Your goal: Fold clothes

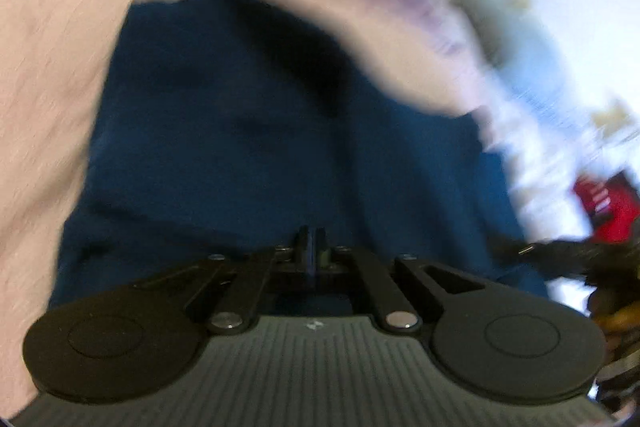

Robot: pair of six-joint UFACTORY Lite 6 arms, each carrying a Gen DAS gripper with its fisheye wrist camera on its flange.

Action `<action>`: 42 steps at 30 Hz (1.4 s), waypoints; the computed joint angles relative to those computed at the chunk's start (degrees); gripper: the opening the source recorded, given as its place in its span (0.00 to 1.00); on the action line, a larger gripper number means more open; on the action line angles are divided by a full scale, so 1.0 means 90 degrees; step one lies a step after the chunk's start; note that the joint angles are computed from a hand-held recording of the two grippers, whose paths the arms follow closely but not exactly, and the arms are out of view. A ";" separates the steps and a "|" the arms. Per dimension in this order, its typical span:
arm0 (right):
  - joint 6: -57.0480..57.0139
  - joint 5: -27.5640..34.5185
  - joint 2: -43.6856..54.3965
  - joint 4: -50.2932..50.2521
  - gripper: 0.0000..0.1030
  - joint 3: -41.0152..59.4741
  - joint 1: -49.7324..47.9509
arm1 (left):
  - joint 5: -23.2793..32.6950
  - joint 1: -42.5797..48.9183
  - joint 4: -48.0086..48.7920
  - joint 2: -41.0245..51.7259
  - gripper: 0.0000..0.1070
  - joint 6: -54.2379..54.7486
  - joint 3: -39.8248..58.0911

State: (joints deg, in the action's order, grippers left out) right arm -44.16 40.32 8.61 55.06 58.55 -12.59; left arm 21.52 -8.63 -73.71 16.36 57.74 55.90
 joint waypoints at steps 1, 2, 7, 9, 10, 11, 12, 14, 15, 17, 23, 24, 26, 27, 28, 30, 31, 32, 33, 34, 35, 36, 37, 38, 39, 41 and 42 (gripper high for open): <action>0.0058 0.0131 0.0092 -0.0185 0.17 0.0107 0.0019 | 0.0009 0.0011 0.0269 -0.0011 0.00 -0.0241 0.0046; 0.0136 0.0270 0.0187 -0.0384 0.25 0.0250 0.0049 | -0.0016 -0.0023 0.0706 -0.0039 0.00 -0.0642 0.0208; -0.0332 0.0399 0.0236 -0.0215 0.46 0.1152 0.0052 | -0.0112 -0.0203 0.2338 0.0568 0.08 -0.2030 0.2025; -0.0561 -0.0080 0.0603 0.0032 0.46 0.1637 0.0171 | -0.0092 -0.0293 0.2830 0.1165 0.11 -0.2435 0.3006; -0.0566 -0.0330 0.0870 0.0071 0.46 0.1958 0.0255 | -0.0142 -0.0394 0.3376 0.1555 0.12 -0.2871 0.3611; -0.0602 -0.0575 0.1149 0.0128 0.46 0.2291 0.0337 | -0.0148 -0.0488 0.3978 0.1968 0.12 -0.3354 0.4266; -0.0905 -0.0811 0.1473 0.0397 0.46 0.2616 0.0429 | -0.0144 -0.0574 0.4585 0.2364 0.13 -0.3788 0.4863; -0.1125 -0.1098 0.2248 0.0377 0.46 0.3525 0.0578 | -0.0077 -0.0722 0.5876 0.3108 0.14 -0.4634 0.5839; -0.1074 -0.1303 0.2585 0.0078 0.46 0.3822 0.0750 | 0.0060 -0.0766 0.6542 0.3502 0.14 -0.5114 0.6257; -0.0924 -0.1529 0.3157 -0.0512 0.46 0.4238 0.0977 | 0.0302 -0.0773 0.7449 0.4018 0.14 -0.5764 0.6579; -0.2738 -0.1881 0.2569 0.0559 0.46 0.2624 0.0685 | -0.0589 -0.0572 0.7171 0.3174 0.17 -0.5613 0.4840; -0.2908 -0.1860 0.2252 0.0815 0.46 0.2351 0.0583 | -0.0688 -0.0566 0.7177 0.2977 0.16 -0.5713 0.4635; -0.3266 -0.1596 0.1543 0.1375 0.46 0.1757 0.0339 | -0.0916 -0.0645 0.6446 0.2284 0.13 -0.5205 0.3858; -0.3276 -0.1483 0.1214 0.1444 0.46 0.1457 0.0260 | -0.1016 -0.0697 0.5779 0.1892 0.13 -0.4647 0.3423; -0.3381 -0.1300 0.0728 0.1556 0.46 0.0977 0.0158 | -0.1042 -0.0813 0.5358 0.1539 0.14 -0.4295 0.3040; -0.3570 -0.0938 0.0028 0.1592 0.46 0.0186 0.0111 | -0.1027 -0.1238 0.5315 0.0907 0.14 -0.4268 0.2316; -0.3597 -0.0771 -0.0305 0.1541 0.46 -0.0172 0.0104 | -0.1087 -0.1528 0.5693 0.0620 0.14 -0.4554 0.1936; -0.3461 -0.0754 -0.0527 0.1306 0.46 -0.0432 0.0221 | -0.1156 -0.1781 0.6338 0.0378 0.14 -0.5055 0.1559; -0.3271 -0.0801 -0.0743 0.0982 0.46 -0.0743 0.0375 | -0.1239 -0.1946 0.7004 0.0189 0.15 -0.5534 0.1189; -0.2933 -0.0892 -0.0941 0.0501 0.46 -0.0994 0.0544 | -0.1260 -0.2109 0.7670 0.0018 0.16 -0.6012 0.0846; -0.2759 -0.1148 -0.1227 0.0164 0.46 -0.1348 0.0717 | -0.1227 -0.2274 0.8336 -0.0145 0.16 -0.6488 0.0542; -0.2513 -0.1375 -0.1532 -0.0220 0.46 -0.1684 0.0889 | -0.1113 -0.2459 0.9003 -0.0301 0.17 -0.7041 0.0282; -0.2355 -0.1408 -0.1971 -0.0507 0.46 -0.1952 0.0923 | -0.0990 -0.2599 0.9669 -0.0546 0.16 -0.7707 0.0010; -0.2156 -0.1392 -0.2426 -0.0812 0.46 -0.2203 0.0936 | -0.0893 -0.2635 1.0110 -0.0949 0.16 -0.8373 -0.0360; -0.1969 -0.1158 -0.2936 -0.0989 0.46 -0.2428 0.0779 | -0.0758 -0.2663 1.0291 -0.1349 0.16 -0.8804 -0.0682; -0.1582 -0.0490 -0.3944 -0.1311 0.46 -0.2846 0.0314 | -0.0445 -0.2662 1.0105 -0.2233 0.16 -0.9036 -0.1324; -0.1378 -0.0082 -0.4446 -0.1477 0.46 -0.3050 0.0014 | -0.0276 -0.2703 0.9978 -0.2779 0.16 -0.9138 -0.1729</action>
